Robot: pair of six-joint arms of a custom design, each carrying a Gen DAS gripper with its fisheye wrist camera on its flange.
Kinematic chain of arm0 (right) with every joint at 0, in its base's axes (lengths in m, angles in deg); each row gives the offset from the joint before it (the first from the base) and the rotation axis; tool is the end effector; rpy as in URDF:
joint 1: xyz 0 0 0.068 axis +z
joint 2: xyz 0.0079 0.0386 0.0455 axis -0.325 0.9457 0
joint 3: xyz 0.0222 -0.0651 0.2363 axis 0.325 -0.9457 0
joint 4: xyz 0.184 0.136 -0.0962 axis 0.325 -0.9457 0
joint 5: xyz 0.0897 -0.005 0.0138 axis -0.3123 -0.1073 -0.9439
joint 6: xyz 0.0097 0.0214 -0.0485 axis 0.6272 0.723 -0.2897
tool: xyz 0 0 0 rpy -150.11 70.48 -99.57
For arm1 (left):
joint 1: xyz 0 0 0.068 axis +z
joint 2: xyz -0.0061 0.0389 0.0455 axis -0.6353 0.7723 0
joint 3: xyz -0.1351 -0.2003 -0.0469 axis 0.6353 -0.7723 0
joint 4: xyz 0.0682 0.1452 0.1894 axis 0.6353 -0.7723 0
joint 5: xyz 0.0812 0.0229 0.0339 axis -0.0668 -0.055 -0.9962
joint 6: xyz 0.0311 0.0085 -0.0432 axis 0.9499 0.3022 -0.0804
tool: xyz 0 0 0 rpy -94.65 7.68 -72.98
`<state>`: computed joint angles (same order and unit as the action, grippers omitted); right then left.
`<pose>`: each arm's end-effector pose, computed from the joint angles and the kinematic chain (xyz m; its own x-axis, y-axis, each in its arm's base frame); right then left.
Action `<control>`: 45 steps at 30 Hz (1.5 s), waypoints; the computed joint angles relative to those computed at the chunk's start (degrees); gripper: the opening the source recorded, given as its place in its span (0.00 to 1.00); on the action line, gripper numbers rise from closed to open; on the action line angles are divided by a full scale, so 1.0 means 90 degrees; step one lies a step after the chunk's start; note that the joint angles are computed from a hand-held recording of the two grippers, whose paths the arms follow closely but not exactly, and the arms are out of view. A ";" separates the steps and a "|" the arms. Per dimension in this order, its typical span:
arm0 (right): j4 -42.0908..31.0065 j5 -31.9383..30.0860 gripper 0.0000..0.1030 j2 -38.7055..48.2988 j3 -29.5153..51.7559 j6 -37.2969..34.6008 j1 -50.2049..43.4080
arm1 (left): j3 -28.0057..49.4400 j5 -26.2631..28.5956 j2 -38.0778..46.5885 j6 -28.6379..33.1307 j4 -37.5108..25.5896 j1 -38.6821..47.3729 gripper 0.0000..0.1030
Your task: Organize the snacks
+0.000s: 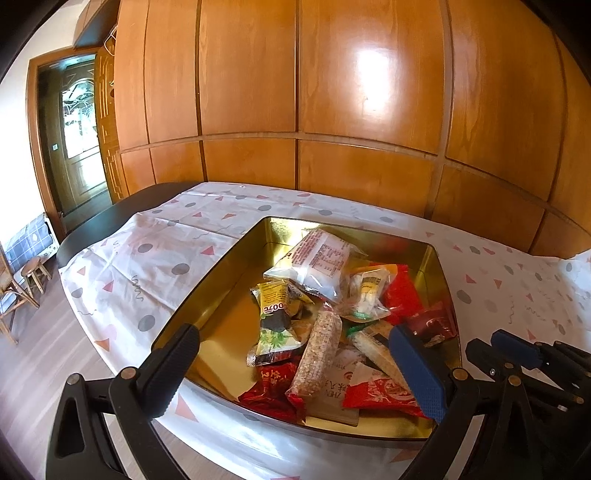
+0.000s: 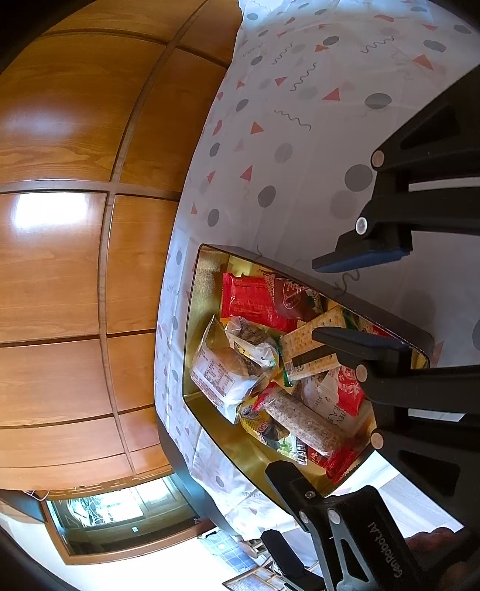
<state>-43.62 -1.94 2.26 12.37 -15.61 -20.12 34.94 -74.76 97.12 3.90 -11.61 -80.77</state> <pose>0.3245 0.0117 0.2099 -0.4837 -0.4859 -0.7280 -0.6961 0.7178 -0.0166 0.2109 -0.1477 0.2157 -0.4437 -0.3886 -0.8075 -0.6512 0.7589 -0.0074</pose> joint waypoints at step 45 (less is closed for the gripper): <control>0.0057 0.0012 0.31 -0.0010 -0.0110 -0.0005 0.0009 | -0.0047 0.0022 -0.0010 -0.0054 0.0022 -0.0041 1.00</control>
